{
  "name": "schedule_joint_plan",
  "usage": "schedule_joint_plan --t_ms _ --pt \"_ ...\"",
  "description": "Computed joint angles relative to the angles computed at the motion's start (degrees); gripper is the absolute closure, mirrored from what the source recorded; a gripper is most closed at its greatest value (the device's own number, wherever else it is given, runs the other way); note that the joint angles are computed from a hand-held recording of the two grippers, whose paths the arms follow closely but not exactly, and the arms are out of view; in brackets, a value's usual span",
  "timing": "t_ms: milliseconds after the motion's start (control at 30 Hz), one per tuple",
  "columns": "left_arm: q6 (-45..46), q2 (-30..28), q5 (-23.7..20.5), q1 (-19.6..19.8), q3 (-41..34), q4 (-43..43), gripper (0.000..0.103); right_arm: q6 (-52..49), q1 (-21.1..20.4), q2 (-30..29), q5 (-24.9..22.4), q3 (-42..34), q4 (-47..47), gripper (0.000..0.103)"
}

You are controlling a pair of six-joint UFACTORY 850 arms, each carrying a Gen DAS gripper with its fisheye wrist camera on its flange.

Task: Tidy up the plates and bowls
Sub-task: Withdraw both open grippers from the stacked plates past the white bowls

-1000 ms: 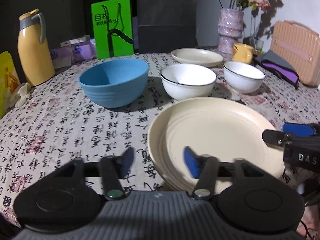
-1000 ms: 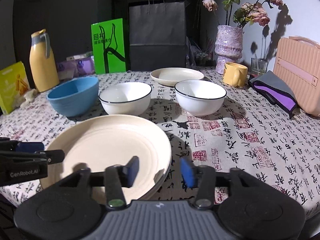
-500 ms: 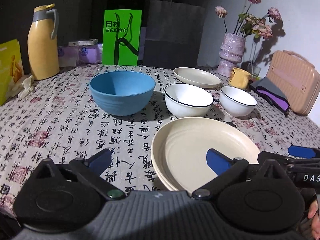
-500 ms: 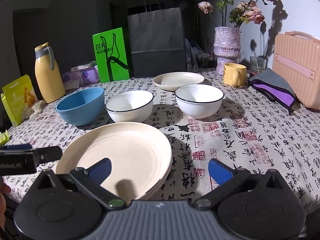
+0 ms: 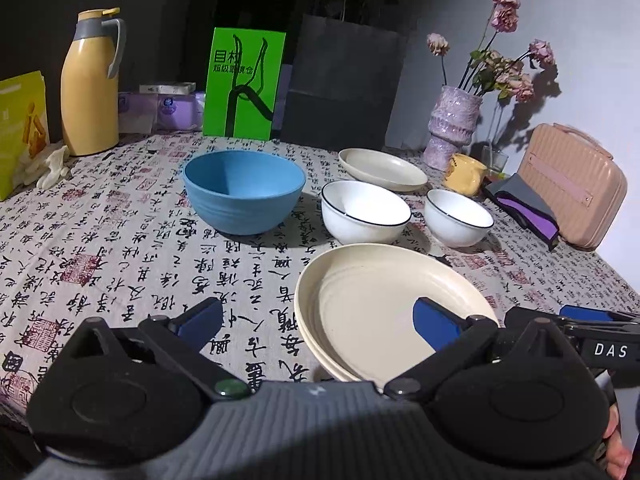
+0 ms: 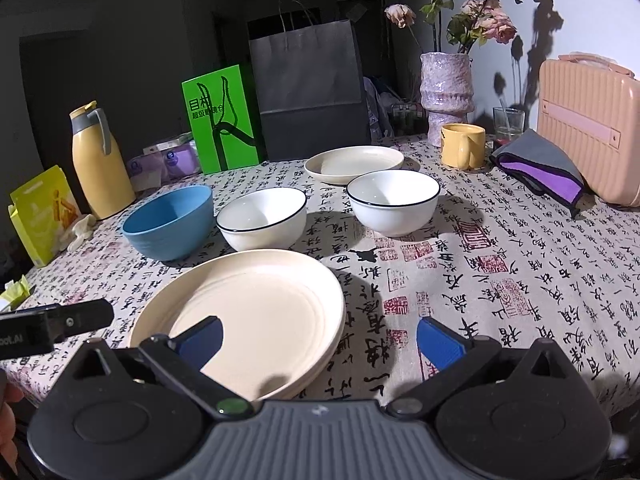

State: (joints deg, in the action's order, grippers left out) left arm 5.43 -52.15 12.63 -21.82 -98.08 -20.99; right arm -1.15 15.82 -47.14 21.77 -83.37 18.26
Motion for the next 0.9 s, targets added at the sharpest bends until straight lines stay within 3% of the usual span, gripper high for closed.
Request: schedule_joint_plan --t_ms 567,767,900 --pt "-12.91 3.70 3.00 0.30 5.17 11.59 0.000 0.02 0.82 5.11 4.41 6.73 0.32 0.000" --pt "-16.51 3.53 2.70 0.39 4.70 14.64 0.000 0.98 0.40 6.07 5.61 7.87 -0.29 0.000" --pt "-22.82 2.38 0.12 0.50 2.43 20.10 0.000 2.67 -0.13 6.27 5.58 8.24 -2.11 0.000"
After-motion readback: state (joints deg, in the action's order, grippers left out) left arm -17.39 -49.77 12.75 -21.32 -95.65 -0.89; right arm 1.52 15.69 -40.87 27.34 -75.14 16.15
